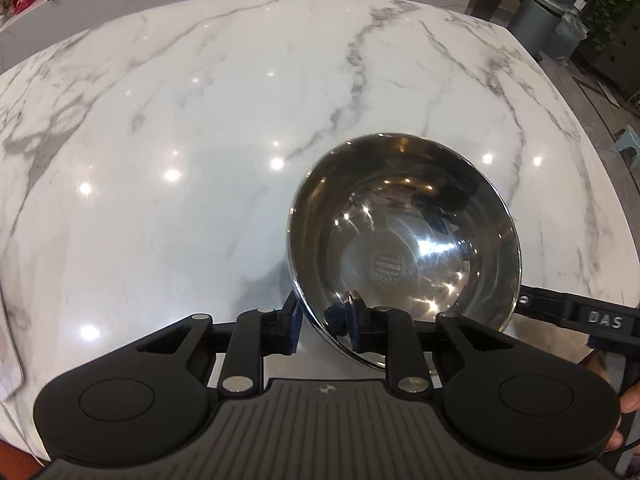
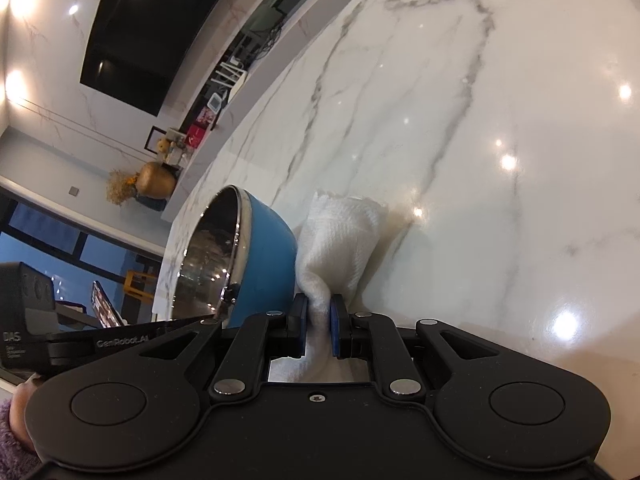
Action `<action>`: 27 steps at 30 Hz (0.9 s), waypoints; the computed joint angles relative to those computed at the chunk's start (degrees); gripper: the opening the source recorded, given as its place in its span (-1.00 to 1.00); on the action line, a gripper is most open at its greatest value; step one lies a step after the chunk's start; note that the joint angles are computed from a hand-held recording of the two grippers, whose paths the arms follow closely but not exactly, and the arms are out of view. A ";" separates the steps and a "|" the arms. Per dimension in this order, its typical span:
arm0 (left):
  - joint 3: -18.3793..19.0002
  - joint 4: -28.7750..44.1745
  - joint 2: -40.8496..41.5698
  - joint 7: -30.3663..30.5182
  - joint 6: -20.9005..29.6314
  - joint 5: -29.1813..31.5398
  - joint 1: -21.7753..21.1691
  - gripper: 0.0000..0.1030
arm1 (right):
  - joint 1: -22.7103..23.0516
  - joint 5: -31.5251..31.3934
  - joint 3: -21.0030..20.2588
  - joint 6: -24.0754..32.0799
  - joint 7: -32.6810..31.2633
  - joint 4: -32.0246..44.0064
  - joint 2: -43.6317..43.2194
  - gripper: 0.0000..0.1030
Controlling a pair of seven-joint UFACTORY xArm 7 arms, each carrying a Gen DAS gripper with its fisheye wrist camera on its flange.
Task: Clean bowl
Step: 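Wipe the blue outer wall of the bowl with the cloth in the right gripper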
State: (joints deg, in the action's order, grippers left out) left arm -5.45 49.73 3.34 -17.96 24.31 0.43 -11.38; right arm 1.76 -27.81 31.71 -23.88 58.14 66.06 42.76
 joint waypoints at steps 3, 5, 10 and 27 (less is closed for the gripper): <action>0.35 0.86 0.55 -0.48 0.05 2.07 0.03 -0.69 | -1.27 -0.96 0.29 -1.47 0.45 -0.67 -0.86 -0.79; 0.57 1.59 1.02 -1.14 0.16 3.63 0.01 -0.69 | -2.12 -2.07 0.26 -2.98 1.34 -1.30 -1.52 -0.79; 0.64 2.36 1.69 -1.81 0.17 3.99 0.10 -0.69 | -2.26 -5.36 -0.75 -3.65 4.37 -1.03 -2.49 -0.79; -0.57 1.22 1.14 5.47 2.26 -10.58 0.60 -0.21 | -1.65 -5.21 1.65 1.54 3.67 0.98 1.21 -0.79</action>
